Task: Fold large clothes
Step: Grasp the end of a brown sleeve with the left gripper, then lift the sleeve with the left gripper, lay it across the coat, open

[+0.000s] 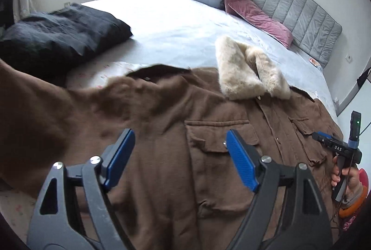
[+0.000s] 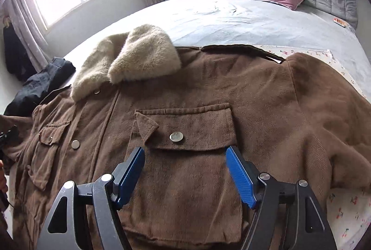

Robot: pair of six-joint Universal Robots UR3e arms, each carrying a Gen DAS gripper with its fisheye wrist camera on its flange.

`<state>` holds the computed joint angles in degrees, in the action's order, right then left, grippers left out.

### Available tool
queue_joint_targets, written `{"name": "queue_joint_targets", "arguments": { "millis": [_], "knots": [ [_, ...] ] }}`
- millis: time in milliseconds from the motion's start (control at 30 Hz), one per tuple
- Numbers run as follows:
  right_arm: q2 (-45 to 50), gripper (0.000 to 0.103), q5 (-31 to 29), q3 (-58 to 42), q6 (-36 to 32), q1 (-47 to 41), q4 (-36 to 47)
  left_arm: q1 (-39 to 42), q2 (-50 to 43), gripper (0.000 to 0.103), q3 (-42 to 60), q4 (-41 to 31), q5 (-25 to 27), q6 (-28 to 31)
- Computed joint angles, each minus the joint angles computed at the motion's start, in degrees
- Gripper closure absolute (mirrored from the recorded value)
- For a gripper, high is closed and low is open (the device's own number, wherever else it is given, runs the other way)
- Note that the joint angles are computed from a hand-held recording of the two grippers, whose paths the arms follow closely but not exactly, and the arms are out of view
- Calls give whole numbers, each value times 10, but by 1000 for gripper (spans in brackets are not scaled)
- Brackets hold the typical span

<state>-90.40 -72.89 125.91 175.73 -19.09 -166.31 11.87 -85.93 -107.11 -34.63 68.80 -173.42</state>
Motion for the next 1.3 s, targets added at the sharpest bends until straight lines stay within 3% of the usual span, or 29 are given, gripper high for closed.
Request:
{"name": "queue_joint_targets", "arguments": {
  "millis": [133, 233, 333, 433, 500, 600, 667, 700, 767, 933, 967, 1033, 1067, 1100, 1133, 1200, 1233, 1267, 1300],
  "knots": [
    [-68, 29, 50, 52, 2, -21, 27, 155, 130, 20, -3, -65, -17, 45],
    [-78, 29, 61, 56, 17, -10, 37, 278, 166, 20, 27, -108, -37, 78],
    [-100, 29, 65, 62, 33, -2, 57, 349, 125, 20, 96, -154, -36, 79],
    [-130, 29, 67, 73, 33, 4, 79, 355, 28, 20, 204, -221, -4, 41],
    [-142, 29, 58, 75, 35, 16, 87, 370, -28, 23, 266, -268, -47, 13],
    [-169, 29, 55, 86, 36, 19, 100, 362, -105, 44, 344, -308, -100, -45],
    [-189, 29, 61, 97, 37, 11, 109, 359, -142, 94, 386, -349, -151, -57],
    [-199, 29, 66, 102, 38, 6, 113, 360, -157, 100, 409, -384, -193, -62],
    [-209, 29, 72, 109, 37, 0, 120, 374, -135, 100, 398, -399, -277, -68],
    [-216, 29, 80, 117, 32, -5, 127, 450, -2, 102, 327, -425, -475, 71],
    [-215, 29, 80, 116, 31, -4, 128, 485, 26, 103, 308, -471, -522, 123],
    [-216, 29, 81, 118, 29, -3, 126, 567, 79, 103, 299, -682, -582, 309],
    [-216, 29, 81, 119, 28, -2, 125, 605, 100, 103, 289, -751, -578, 373],
    [-216, 29, 80, 119, 29, -1, 125, 641, 115, 103, 264, -772, -559, 402],
    [-215, 29, 80, 119, 31, 0, 125, 666, 123, 103, 236, -745, -519, 401],
    [-210, 29, 81, 116, 34, 5, 127, 680, 118, 103, 164, -594, -425, 331],
    [-209, 29, 81, 115, 35, 5, 129, 685, 107, 99, 145, -567, -394, 323],
    [-208, 29, 81, 114, 38, 8, 129, 692, 94, 93, 140, -568, -372, 322],
    [-208, 29, 80, 112, 41, 11, 130, 692, 82, 72, 132, -555, -356, 306]
  ]
}}
